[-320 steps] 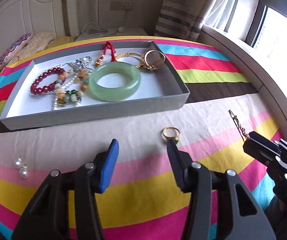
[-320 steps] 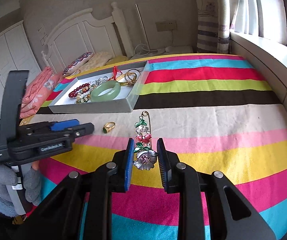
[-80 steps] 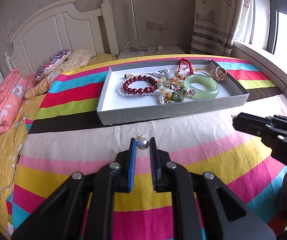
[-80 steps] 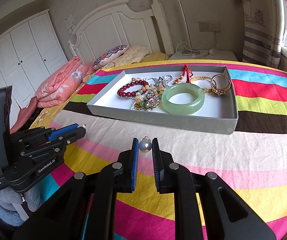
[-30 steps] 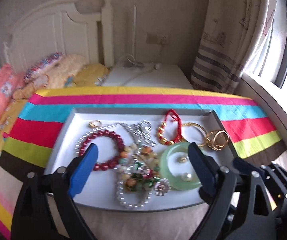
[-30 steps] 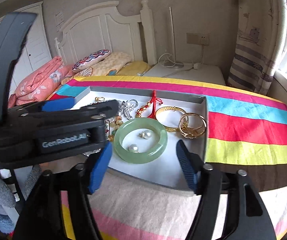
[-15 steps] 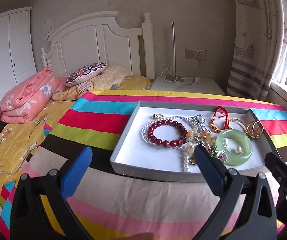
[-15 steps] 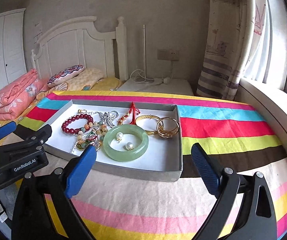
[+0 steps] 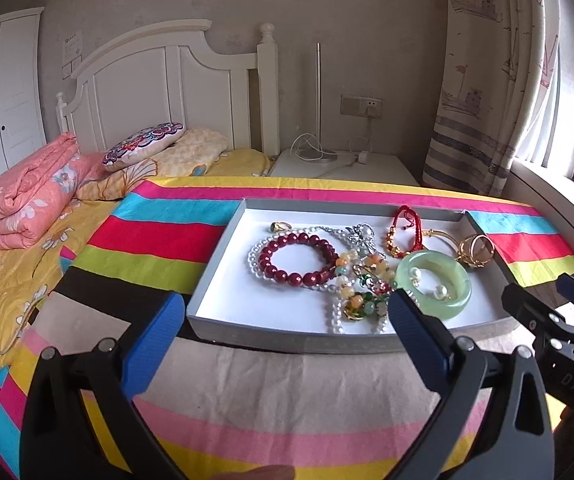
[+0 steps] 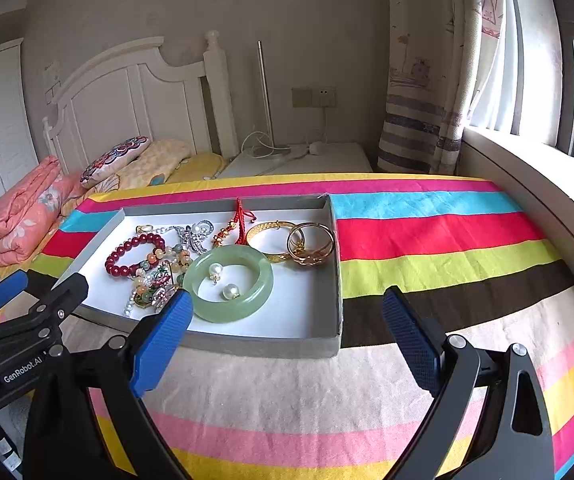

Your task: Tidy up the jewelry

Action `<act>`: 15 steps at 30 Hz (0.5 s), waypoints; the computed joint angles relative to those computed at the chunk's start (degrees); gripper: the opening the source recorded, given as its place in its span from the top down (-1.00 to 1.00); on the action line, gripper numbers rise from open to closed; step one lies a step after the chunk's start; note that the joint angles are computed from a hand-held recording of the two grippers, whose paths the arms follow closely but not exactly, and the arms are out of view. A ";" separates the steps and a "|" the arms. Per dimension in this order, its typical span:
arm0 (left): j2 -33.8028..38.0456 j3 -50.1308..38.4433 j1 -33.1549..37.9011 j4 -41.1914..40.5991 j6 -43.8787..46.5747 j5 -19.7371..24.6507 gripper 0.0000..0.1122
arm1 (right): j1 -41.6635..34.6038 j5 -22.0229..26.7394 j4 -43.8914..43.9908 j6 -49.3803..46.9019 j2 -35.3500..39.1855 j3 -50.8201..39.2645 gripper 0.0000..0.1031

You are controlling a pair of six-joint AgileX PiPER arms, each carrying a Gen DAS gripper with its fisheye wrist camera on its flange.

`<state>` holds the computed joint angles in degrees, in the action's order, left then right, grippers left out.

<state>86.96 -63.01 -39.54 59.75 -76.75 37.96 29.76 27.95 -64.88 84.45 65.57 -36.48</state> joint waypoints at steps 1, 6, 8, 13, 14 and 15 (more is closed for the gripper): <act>0.01 0.04 -0.06 0.05 -0.10 0.02 -0.80 | 0.16 0.35 -0.10 0.30 0.08 -0.04 -0.78; -0.11 0.42 -0.19 0.56 -0.72 -0.49 -0.80 | 0.46 1.67 0.14 0.70 0.78 -0.51 -0.78; -0.17 0.53 -0.30 0.61 -0.77 -0.67 -0.80 | 0.40 1.80 0.24 0.75 0.83 -0.52 -0.78; -0.22 0.59 -0.56 0.52 -0.74 -0.78 -0.80 | 0.37 2.11 0.46 0.80 1.04 -0.59 -0.78; -0.21 0.65 -0.53 0.53 -0.80 -0.89 -0.80 | 0.37 2.11 0.56 0.70 1.13 -0.66 -0.78; -0.19 0.55 -0.61 0.46 -0.81 -0.80 -0.80 | 0.34 2.11 0.65 0.57 1.21 -0.72 -0.78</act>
<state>86.76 -62.46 -40.15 60.21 -77.56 37.16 30.10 30.07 -64.22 85.02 66.78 -37.20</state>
